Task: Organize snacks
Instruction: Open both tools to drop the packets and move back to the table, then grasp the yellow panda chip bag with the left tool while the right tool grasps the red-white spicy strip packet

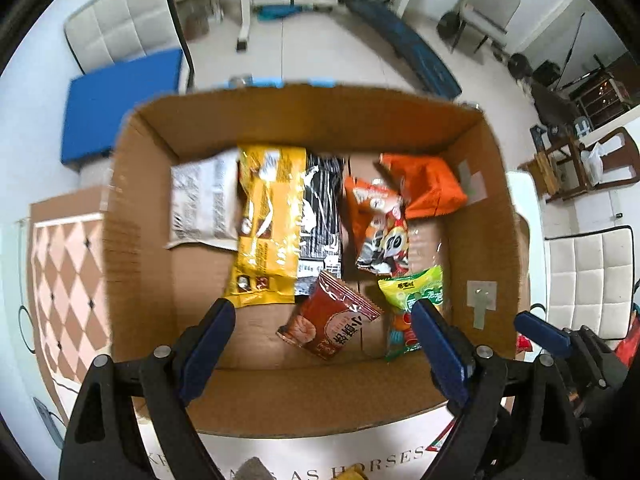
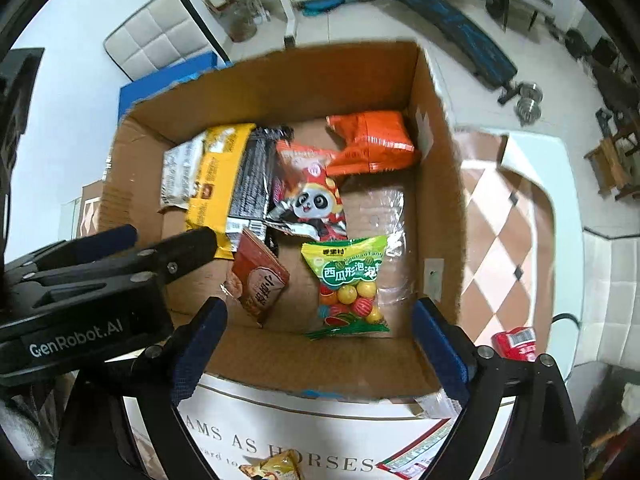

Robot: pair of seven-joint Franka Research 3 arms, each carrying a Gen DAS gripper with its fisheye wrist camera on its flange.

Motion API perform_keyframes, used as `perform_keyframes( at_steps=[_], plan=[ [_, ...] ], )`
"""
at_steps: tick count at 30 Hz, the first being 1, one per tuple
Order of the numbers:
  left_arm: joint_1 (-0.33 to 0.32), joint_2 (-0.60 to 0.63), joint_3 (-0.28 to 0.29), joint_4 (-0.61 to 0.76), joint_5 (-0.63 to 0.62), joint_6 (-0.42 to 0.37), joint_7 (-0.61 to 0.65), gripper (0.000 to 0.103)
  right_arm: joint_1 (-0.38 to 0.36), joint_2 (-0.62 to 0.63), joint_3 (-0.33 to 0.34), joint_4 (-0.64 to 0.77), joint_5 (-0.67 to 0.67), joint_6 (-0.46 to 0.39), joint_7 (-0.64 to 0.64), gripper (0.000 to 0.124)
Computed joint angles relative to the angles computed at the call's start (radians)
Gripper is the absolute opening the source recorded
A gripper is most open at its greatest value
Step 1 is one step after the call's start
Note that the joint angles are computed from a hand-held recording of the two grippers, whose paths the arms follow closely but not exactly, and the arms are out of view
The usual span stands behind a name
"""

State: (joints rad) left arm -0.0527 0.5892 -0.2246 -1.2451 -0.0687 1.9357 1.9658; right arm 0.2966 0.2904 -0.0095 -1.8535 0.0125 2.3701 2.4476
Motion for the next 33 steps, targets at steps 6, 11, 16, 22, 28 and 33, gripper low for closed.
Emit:
perform_keyframes(
  at_steps=[6,11,16,22,28,33],
  plan=[
    [0.054,-0.152,-0.006,-0.206,-0.074,0.138,0.03,0.09,0.058,-0.094,-0.011,-0.044,-0.204,-0.022,0.145,0.096],
    [0.082,-0.295,0.003,-0.391,-0.144,0.242,0.078,0.09,0.066,-0.169,0.021,-0.087,-0.292,-0.043,0.224,0.095],
    [0.092,-0.431,0.025,-0.535,-0.238,0.307,0.158,0.09,0.064,-0.247,0.064,-0.139,-0.337,-0.047,0.29,0.095],
    [0.075,-0.549,0.067,-0.645,-0.314,0.346,0.233,0.09,0.058,-0.343,0.115,-0.21,-0.371,-0.038,0.369,0.095],
    [0.048,-0.684,0.118,-0.817,-0.313,0.429,0.302,0.09,0.04,-0.467,0.161,-0.357,-0.298,0.021,0.419,0.095],
    [0.023,-0.743,0.144,-0.982,-0.211,0.461,0.37,0.09,0.043,-0.551,0.192,-0.517,-0.162,0.051,0.442,0.095]
  ],
)
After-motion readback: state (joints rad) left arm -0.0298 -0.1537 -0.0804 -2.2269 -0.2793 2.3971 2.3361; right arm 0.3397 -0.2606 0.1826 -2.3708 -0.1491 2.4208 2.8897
